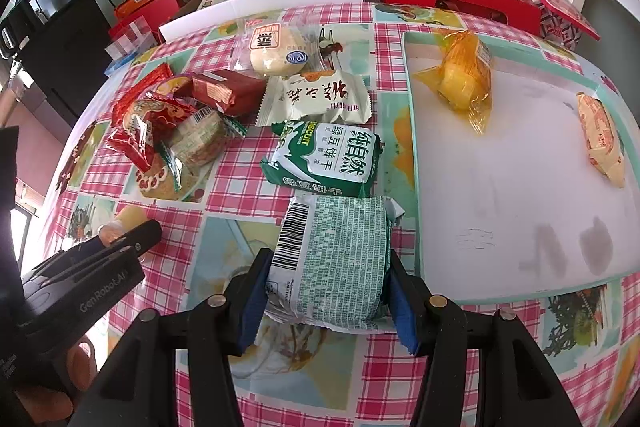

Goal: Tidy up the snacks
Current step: 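Lift both held snacks and carry them over the white tray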

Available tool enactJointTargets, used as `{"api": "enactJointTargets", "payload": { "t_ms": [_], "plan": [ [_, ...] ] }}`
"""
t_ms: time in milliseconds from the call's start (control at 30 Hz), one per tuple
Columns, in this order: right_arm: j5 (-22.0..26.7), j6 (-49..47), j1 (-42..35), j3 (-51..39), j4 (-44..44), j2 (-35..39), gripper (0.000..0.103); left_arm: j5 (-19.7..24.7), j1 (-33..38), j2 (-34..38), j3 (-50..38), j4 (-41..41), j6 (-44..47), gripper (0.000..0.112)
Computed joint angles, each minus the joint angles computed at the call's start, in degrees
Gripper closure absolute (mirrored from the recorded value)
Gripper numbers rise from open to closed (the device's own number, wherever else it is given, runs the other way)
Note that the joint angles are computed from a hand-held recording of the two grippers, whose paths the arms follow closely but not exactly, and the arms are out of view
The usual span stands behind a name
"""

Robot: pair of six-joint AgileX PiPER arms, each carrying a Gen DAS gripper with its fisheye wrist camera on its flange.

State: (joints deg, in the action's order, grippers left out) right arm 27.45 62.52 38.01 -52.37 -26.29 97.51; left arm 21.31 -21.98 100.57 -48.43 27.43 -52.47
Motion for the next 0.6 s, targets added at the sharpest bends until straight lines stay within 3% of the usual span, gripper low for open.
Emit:
{"api": "enactJointTargets", "payload": {
  "t_ms": [600],
  "plan": [
    [0.8,6.1,-0.4,2.6,-6.6,-8.0,0.046,0.4,-4.7,-6.7,-0.6,7.9,-8.5,0.064]
  ]
}}
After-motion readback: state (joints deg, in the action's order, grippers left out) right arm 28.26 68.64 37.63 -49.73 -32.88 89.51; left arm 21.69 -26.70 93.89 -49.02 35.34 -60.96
